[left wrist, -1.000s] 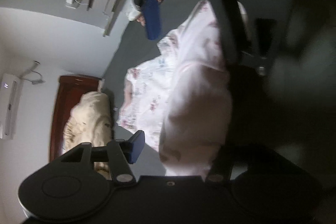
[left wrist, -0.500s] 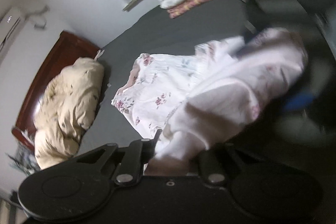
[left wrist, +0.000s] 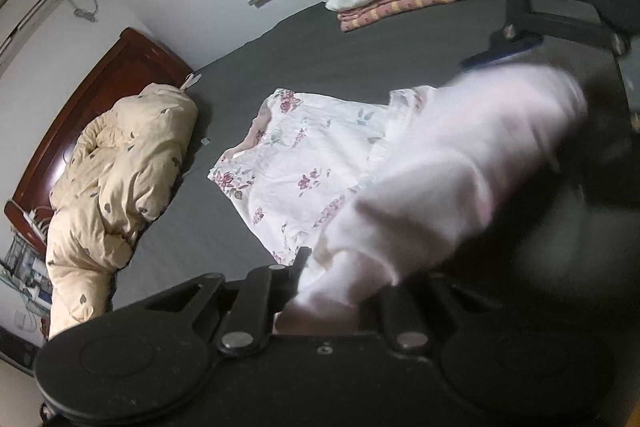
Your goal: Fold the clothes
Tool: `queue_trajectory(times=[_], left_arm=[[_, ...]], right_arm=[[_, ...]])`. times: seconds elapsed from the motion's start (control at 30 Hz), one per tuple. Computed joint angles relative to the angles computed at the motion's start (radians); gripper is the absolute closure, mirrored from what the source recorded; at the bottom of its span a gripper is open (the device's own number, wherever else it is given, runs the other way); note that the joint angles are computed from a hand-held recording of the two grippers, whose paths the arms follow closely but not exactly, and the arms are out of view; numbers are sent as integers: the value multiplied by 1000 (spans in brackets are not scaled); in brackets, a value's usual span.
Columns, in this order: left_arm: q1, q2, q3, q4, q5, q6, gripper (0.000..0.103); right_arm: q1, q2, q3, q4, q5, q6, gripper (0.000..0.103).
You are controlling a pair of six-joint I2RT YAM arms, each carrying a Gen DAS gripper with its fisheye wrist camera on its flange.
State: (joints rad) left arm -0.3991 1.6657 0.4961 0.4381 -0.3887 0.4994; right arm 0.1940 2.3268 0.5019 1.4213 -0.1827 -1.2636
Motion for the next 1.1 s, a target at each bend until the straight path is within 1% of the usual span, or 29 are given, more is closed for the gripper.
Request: queue_trajectory(times=[0.07,0.13,0.2,0.27,0.37,0.43,0.5,0.6,0.7,0.77,0.83,0.9,0.93,0.97,1.0,1.03,1.1], left_arm=[[-8,11,-10,20,-7,20,89],[-17,28,-18,43,-15,45,89],[-30,43,-33,65,-24,78,89],[-58,65,-56,102,-53,139,91],[-100,55,-103,128,-82,212,92],[-127,6,-148,124,-87,239,92],[-150,-74,-186,74,-74,239,92],[-211,-229,-240,-57,-62,199,92],[-298,-385,-263,-239,-64,134,92],[-354,-488,-250,-405,-49,59,92],[-395,-570,-228,-550,-18,-21,92],[-430,-622,-203,-664,18,-72,92],[-445,-639,-194,-708,37,-83,92],[-451,-638,-186,-730,54,-86,92],[-457,-637,-179,-752,72,-90,92],[-462,-635,-172,-771,89,-92,92],[-420,-604,-162,-754,119,-61,92]], right_arm=[[-21,31,27,13,-35,-94,61],[-48,38,61,-22,-74,-157,70],[-66,1,93,-135,-97,-195,75],[-81,-50,115,-260,-117,-234,80],[-109,-132,125,-431,-157,-310,81],[-142,-199,116,-541,-201,-349,81],[-177,-271,98,-649,-240,-385,81],[-232,-397,54,-810,-286,-435,81],[-268,-536,-3,-969,-296,-474,81],[-283,-619,-33,-1065,-289,-485,81],[-307,-714,-67,-1189,-285,-505,81],[-318,-773,-44,-1337,-271,-516,81],[-323,-793,-25,-1415,-263,-517,81],[-321,-797,0,-1474,-254,-508,81],[-320,-804,11,-1509,-249,-502,80],[-317,-800,15,-1510,-248,-501,80],[-301,-790,28,-1506,-242,-490,80]])
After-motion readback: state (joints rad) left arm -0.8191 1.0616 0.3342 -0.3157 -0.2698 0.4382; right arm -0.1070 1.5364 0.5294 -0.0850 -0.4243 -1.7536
